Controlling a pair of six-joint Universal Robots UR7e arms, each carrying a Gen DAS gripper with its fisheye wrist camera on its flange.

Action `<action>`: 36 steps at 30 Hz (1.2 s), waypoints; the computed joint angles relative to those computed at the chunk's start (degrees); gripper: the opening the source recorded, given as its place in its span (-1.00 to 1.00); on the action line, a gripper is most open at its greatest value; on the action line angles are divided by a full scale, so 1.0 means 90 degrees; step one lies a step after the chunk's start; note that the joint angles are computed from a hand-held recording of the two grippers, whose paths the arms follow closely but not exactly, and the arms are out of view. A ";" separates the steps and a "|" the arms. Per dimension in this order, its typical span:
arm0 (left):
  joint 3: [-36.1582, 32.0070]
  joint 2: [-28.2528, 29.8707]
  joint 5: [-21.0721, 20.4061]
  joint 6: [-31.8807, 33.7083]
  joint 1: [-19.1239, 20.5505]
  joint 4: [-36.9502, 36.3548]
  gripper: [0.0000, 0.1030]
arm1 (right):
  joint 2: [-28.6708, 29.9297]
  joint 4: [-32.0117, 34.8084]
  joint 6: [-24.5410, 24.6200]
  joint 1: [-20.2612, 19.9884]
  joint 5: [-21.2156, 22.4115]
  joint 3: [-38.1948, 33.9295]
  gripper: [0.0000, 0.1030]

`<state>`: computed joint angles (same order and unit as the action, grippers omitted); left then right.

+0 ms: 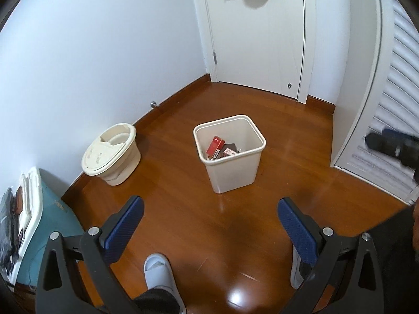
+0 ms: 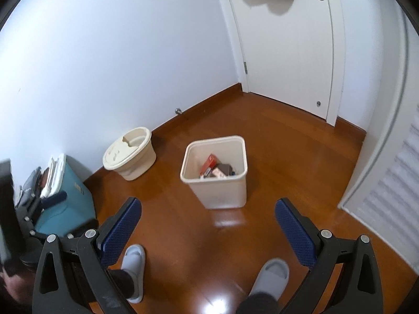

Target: Collect trash

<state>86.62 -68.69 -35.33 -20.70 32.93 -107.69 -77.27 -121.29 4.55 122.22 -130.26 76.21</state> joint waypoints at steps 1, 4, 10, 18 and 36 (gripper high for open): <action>0.0230 -0.0187 0.0011 -0.0134 -0.0066 0.0010 1.00 | -0.0167 -0.0053 0.0142 0.0091 -0.0071 0.0308 1.00; 0.0803 -0.0703 -0.0116 -0.0544 -0.0201 0.0011 1.00 | -0.0461 -0.0576 0.0053 0.0305 -0.0025 0.0992 1.00; 0.1140 -0.1117 -0.0195 -0.0900 -0.0219 0.0124 1.00 | -0.0480 -0.1106 -0.0246 0.0477 0.0014 0.1655 1.00; 0.1141 -0.1257 -0.0113 -0.1294 -0.0193 0.0303 1.00 | -0.0253 -0.1180 -0.0270 0.0559 -0.0185 0.1679 1.00; 0.1230 -0.1415 -0.0066 -0.1238 -0.0247 0.0250 1.00 | -0.0030 -0.1038 -0.0650 0.0666 -0.0777 0.1692 1.00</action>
